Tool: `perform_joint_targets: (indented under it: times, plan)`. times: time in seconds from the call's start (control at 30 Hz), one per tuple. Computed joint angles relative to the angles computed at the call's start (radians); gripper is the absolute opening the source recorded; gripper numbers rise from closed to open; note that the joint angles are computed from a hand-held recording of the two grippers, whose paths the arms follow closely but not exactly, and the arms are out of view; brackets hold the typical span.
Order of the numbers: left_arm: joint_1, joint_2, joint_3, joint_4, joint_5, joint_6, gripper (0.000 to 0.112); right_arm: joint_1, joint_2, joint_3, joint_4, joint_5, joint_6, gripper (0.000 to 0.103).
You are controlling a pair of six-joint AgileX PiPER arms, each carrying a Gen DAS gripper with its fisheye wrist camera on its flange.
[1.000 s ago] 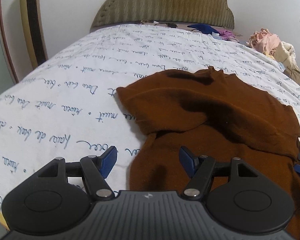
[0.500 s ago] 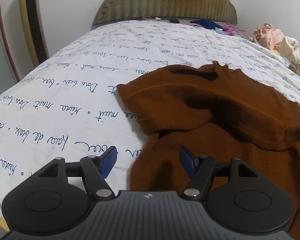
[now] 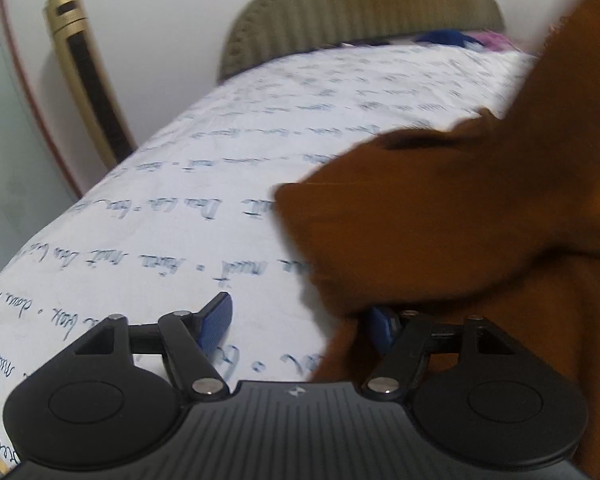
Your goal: Fold small clothes
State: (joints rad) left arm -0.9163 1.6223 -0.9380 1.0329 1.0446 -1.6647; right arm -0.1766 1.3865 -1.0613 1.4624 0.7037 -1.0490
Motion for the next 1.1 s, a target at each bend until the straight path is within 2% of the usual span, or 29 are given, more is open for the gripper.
perform_joint_targets:
  times: [0.1, 0.17, 0.27, 0.37, 0.5, 0.63, 0.7, 0.77, 0.8, 0.87, 0.9, 0.93, 0.97, 1.0, 1.07, 1.1]
  plan:
    - [0.040, -0.035, 0.038, 0.006, -0.040, -0.047, 0.078, -0.047, 0.078, 0.021, -0.167, -0.127, 0.113, 0.012]
    - [0.062, -0.052, 0.059, 0.000, -0.075, -0.057, 0.079, -0.073, 0.136, 0.049, -0.226, -0.164, 0.137, 0.012]
    - [0.057, -0.051, 0.070, 0.002, -0.078, -0.059, 0.080, -0.107, 0.185, 0.104, -0.186, -0.170, 0.069, 0.012]
    - [0.021, -0.039, 0.069, 0.020, -0.035, -0.060, 0.080, -0.081, 0.188, 0.147, -0.172, -0.241, 0.023, 0.012]
    - [0.020, -0.050, 0.087, 0.027, -0.036, -0.074, 0.084, -0.110, 0.174, 0.203, -0.141, -0.222, -0.037, 0.012]
    - [0.091, -0.107, 0.127, -0.007, -0.137, -0.075, 0.086, -0.126, 0.180, 0.212, -0.158, -0.196, -0.045, 0.012]
    - [0.091, -0.140, 0.136, -0.033, -0.143, -0.052, 0.086, -0.134, 0.174, 0.212, -0.180, -0.194, -0.028, 0.012]
    - [0.052, -0.164, 0.140, -0.033, -0.103, -0.048, 0.085, -0.120, 0.130, 0.247, -0.149, -0.252, -0.060, 0.022]
    - [0.019, -0.176, 0.140, -0.029, -0.068, -0.054, 0.085, -0.095, 0.090, 0.278, -0.117, -0.313, -0.100, 0.023]
    - [-0.042, -0.194, 0.136, -0.016, -0.006, -0.078, 0.085, -0.032, 0.021, 0.330, 0.006, -0.415, -0.261, 0.028]
    - [-0.073, -0.198, 0.131, -0.006, 0.020, -0.093, 0.085, 0.000, -0.009, 0.352, 0.072, -0.438, -0.348, 0.031]
    - [-0.090, -0.198, 0.122, -0.001, 0.037, -0.100, 0.085, 0.021, -0.024, 0.361, 0.099, -0.439, -0.394, 0.039]
    - [-0.105, -0.195, 0.110, 0.007, 0.044, -0.111, 0.085, 0.050, -0.033, 0.368, 0.103, -0.440, -0.419, 0.047]
    - [-0.111, -0.192, 0.103, 0.018, 0.034, -0.122, 0.085, 0.084, -0.032, 0.374, 0.108, -0.441, -0.441, 0.050]
    - [-0.106, -0.177, 0.082, 0.028, -0.011, -0.121, 0.085, 0.157, -0.010, 0.383, 0.159, -0.474, -0.513, 0.052]
    - [-0.102, -0.162, 0.073, 0.040, -0.042, -0.123, 0.085, 0.202, 0.009, 0.386, 0.199, -0.524, -0.558, 0.052]
